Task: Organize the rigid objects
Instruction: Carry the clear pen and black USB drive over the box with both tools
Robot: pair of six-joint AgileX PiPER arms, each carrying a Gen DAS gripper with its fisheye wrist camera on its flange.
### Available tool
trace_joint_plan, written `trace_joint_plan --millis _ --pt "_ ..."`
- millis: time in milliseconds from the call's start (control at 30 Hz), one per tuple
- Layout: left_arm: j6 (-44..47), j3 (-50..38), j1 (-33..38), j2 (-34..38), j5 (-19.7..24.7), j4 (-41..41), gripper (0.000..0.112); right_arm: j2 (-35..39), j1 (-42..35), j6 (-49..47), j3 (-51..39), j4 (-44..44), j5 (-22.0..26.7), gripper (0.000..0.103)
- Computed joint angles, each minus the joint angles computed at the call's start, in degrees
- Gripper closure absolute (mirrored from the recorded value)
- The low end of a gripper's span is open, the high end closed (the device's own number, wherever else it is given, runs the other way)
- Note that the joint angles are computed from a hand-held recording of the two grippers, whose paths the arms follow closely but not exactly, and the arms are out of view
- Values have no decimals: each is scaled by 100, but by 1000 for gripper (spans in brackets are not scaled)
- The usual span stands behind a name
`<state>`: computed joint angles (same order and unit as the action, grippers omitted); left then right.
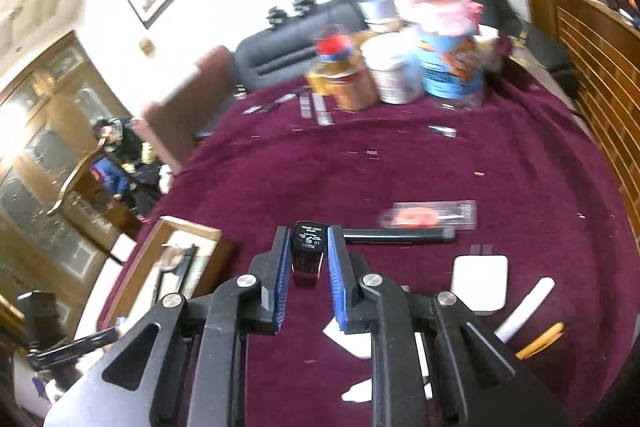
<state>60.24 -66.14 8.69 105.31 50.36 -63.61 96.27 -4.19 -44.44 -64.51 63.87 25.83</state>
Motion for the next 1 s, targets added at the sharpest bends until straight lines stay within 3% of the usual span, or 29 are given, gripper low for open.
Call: trace_joint_plan --millis 167,400,800,900,1000 --pt "-261 -334 121 177 -277 319 105 -2 797 241 -210 -73 98 88" --pt "-1399 -1241 11 792 -888 1672 104 726 1617 243 -759 275 447 88" --pt "-3219 -3056 -379 2049 -681 3345 104 2551 2335 1749 -2735 -744 1201 87" --pt "-3264 -3205 -314 2140 -510 3223 97 3194 2399 2531 -3619 -1291 1462 87" --pt "-2594 -2691 -114 1800 -663 2533 81 3636 2390 3009 -4256 -1508 1633 87"
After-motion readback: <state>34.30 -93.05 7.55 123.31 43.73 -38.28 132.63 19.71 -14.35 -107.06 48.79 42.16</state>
